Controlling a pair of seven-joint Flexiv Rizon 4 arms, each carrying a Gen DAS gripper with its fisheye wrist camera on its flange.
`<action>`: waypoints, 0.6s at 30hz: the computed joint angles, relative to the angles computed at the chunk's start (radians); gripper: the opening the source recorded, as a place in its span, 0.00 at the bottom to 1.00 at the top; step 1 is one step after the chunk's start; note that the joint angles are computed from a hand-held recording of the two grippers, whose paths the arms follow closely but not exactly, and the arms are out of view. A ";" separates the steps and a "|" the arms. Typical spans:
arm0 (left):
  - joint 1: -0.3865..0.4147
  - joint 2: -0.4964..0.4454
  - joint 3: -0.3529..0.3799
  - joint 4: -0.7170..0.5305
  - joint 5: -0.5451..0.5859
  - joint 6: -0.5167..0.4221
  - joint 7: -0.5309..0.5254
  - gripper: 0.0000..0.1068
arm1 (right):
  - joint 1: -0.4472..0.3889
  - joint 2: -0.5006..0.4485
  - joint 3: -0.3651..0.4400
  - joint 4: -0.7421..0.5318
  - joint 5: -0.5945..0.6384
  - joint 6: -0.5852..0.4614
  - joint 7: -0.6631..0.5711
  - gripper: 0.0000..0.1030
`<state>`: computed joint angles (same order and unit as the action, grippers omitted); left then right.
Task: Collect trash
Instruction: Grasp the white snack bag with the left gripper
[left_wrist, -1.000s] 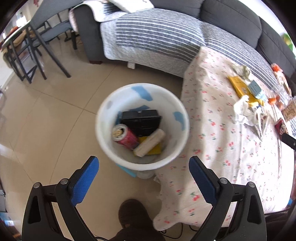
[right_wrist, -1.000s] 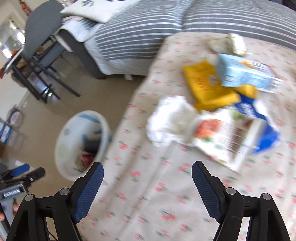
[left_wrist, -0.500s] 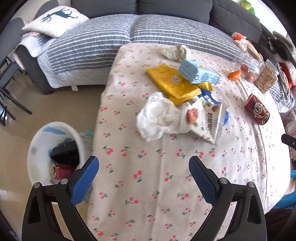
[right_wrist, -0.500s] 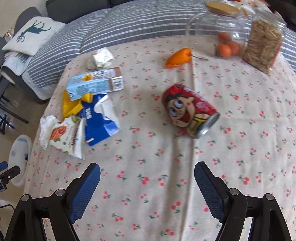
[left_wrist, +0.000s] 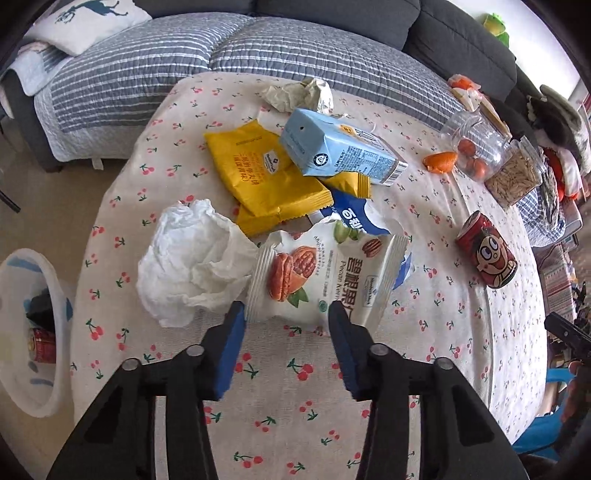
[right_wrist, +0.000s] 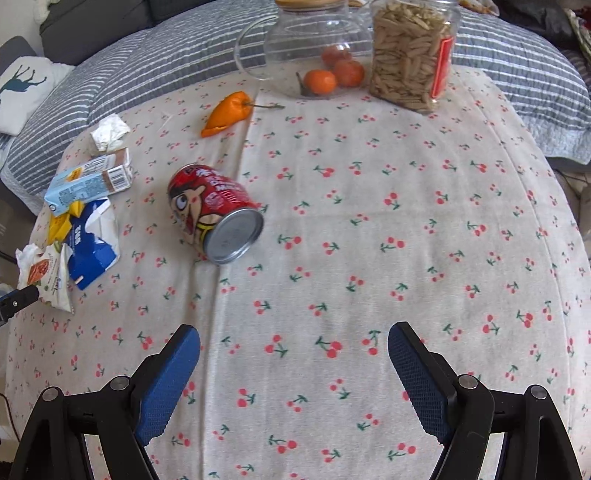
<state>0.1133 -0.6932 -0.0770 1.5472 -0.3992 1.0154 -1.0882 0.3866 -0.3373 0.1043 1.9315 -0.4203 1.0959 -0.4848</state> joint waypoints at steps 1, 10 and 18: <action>-0.003 -0.002 0.002 -0.003 0.004 0.002 -0.001 0.35 | -0.005 0.000 -0.002 0.004 0.002 0.006 -0.002 0.84; 0.022 0.018 -0.047 0.025 -0.047 0.023 0.055 0.10 | -0.030 -0.040 -0.003 -0.022 0.034 0.003 -0.079 0.84; 0.053 0.099 -0.118 0.121 -0.184 0.105 0.200 0.09 | -0.033 -0.098 0.001 -0.082 0.083 0.034 -0.126 0.84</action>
<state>0.1660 -0.5939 -0.1948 1.6686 -0.5836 1.1202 -0.8882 0.3540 -0.4349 0.1054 1.8492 -0.3370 1.1298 -0.6109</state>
